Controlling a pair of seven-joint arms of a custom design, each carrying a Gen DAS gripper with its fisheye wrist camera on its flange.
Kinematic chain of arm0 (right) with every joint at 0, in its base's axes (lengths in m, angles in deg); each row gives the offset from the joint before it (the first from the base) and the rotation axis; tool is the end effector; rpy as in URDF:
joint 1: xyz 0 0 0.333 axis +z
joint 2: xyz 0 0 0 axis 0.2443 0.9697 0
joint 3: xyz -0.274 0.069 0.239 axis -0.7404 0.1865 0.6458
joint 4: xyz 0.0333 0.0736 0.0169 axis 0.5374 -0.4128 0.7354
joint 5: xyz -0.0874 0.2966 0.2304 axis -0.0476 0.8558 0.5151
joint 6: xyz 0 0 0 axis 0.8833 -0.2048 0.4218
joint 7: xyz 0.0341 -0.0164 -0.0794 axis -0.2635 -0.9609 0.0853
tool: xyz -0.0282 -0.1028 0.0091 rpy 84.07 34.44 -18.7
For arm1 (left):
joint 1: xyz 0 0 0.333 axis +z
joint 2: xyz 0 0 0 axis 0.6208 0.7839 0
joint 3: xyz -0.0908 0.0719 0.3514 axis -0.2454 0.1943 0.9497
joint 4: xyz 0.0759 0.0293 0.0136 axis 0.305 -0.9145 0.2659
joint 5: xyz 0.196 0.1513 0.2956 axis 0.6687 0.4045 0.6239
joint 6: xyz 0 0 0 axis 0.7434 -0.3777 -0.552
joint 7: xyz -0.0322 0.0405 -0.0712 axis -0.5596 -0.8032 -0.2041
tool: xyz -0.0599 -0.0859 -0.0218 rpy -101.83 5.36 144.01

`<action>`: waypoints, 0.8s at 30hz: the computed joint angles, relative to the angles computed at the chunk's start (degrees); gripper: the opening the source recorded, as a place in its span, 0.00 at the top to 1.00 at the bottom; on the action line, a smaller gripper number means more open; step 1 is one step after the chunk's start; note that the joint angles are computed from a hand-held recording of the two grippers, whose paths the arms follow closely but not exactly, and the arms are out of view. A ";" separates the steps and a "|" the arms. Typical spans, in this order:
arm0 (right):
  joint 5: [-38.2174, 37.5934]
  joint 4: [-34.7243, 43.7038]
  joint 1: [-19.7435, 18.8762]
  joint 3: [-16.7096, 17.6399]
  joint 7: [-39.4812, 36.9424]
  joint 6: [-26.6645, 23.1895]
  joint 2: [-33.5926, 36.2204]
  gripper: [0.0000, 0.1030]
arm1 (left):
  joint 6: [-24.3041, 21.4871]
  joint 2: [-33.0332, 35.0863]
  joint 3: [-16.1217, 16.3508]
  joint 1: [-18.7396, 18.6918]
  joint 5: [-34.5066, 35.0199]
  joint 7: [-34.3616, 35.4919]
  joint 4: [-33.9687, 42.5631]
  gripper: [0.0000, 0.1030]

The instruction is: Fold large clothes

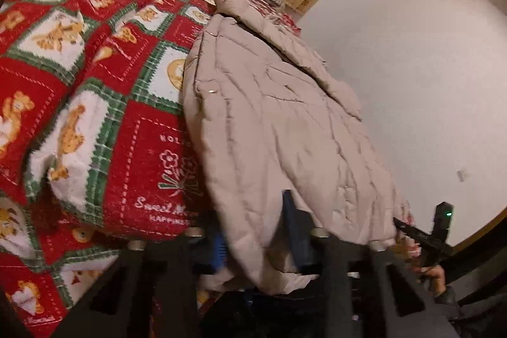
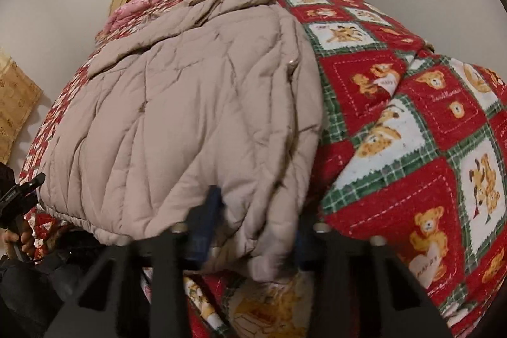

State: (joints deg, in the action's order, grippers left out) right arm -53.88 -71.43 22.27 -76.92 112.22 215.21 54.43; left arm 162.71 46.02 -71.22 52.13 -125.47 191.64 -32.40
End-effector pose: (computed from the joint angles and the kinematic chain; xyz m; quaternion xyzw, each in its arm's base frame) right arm 0.5655 0.0885 0.4632 -0.5131 0.7820 -0.1815 0.3036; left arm 0.7230 0.0127 0.4372 0.5574 -0.6859 0.4585 0.0924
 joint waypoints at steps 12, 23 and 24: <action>18.32 -5.74 7.03 -4.78 -13.11 12.92 -9.00 0.87 | -15.07 -4.42 -0.58 5.02 -11.83 11.79 -0.13 0.90; 21.50 -4.91 -17.12 19.89 -15.22 19.05 -15.48 0.87 | -27.61 -5.79 2.08 5.67 -19.83 10.45 4.76 0.90; 23.06 -3.74 -19.48 22.17 -16.27 18.82 -15.01 0.87 | -27.16 -4.95 2.02 5.47 -19.98 8.18 6.23 0.90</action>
